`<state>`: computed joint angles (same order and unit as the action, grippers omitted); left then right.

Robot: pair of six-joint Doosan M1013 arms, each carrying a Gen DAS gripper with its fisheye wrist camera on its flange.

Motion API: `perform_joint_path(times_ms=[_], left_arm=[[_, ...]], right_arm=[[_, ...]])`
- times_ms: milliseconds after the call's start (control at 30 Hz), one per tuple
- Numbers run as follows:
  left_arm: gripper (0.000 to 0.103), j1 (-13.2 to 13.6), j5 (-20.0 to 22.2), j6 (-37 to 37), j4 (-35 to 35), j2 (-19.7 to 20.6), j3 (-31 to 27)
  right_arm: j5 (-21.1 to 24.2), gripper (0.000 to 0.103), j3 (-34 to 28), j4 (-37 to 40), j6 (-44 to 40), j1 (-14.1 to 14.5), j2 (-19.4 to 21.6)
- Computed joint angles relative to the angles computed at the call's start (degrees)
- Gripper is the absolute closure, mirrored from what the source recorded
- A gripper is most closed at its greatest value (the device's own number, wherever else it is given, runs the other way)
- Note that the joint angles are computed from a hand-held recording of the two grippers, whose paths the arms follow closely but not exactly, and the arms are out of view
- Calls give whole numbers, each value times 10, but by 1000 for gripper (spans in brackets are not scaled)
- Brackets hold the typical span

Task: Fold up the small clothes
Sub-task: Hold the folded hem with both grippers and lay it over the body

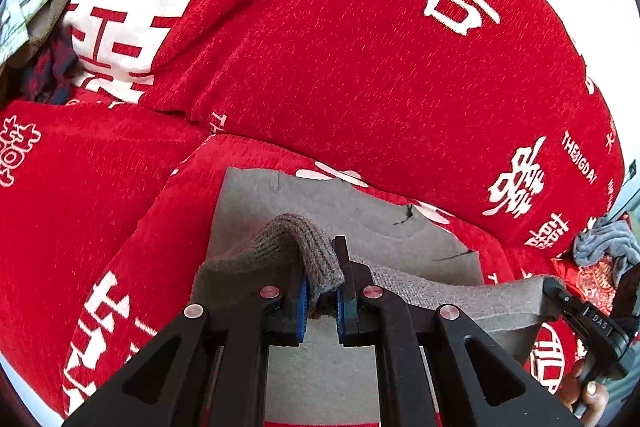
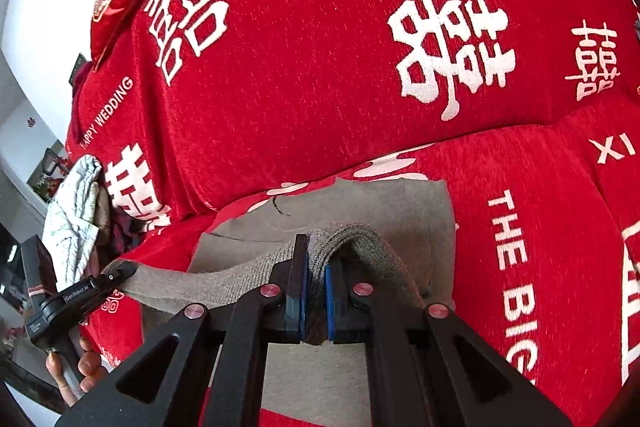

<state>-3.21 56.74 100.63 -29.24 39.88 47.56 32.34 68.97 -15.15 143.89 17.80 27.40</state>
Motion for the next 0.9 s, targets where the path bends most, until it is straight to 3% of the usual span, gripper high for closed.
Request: perform_joint_path(times_ms=[333,900], left_arm=[[91,-14,3,-10,46,22,-33],[91,-25,53,-39,77,89,-143]], right_arm=[[32,96,-33,15,-15,-10,24],[73,96,-94,45,-48,-29,70]])
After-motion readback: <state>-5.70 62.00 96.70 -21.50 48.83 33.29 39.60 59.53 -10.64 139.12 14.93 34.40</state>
